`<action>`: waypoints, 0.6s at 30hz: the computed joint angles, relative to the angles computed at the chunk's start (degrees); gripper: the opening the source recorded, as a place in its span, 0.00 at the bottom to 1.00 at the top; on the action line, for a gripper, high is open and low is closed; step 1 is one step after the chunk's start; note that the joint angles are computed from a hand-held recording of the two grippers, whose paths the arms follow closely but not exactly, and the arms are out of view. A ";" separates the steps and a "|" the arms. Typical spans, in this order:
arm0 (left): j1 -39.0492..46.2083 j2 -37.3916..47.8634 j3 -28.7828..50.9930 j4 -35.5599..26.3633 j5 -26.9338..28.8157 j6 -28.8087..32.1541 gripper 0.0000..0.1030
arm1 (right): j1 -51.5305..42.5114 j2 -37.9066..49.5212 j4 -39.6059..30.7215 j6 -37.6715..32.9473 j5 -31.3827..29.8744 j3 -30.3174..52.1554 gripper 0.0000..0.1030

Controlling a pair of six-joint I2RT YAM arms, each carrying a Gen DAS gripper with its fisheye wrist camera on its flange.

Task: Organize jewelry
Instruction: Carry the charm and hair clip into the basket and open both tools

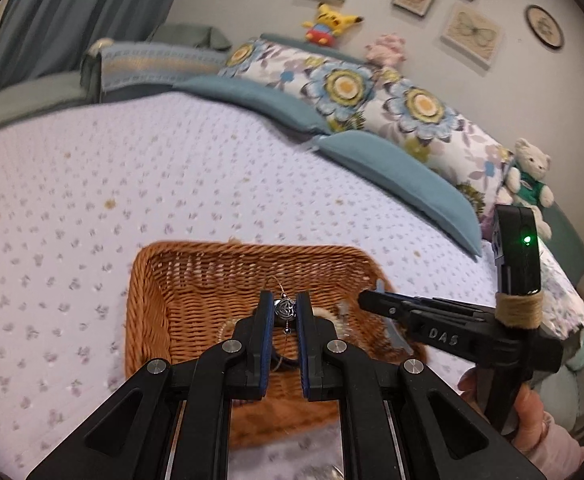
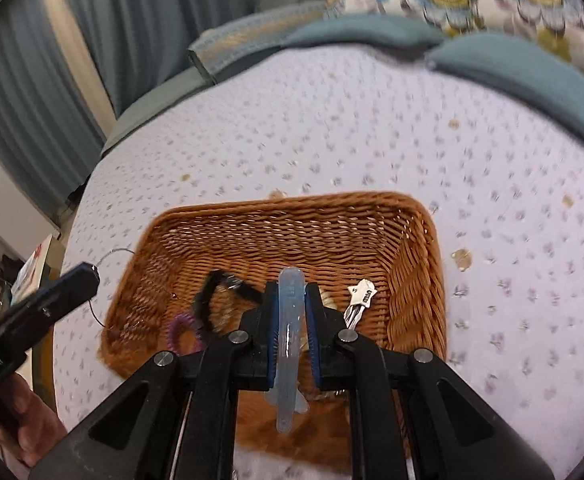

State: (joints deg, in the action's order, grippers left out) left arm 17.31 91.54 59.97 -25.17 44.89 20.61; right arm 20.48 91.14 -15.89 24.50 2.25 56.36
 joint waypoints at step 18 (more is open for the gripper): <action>-3.52 7.62 -2.67 7.60 -7.13 -0.66 0.11 | -2.10 11.65 2.56 2.37 -1.63 3.50 0.33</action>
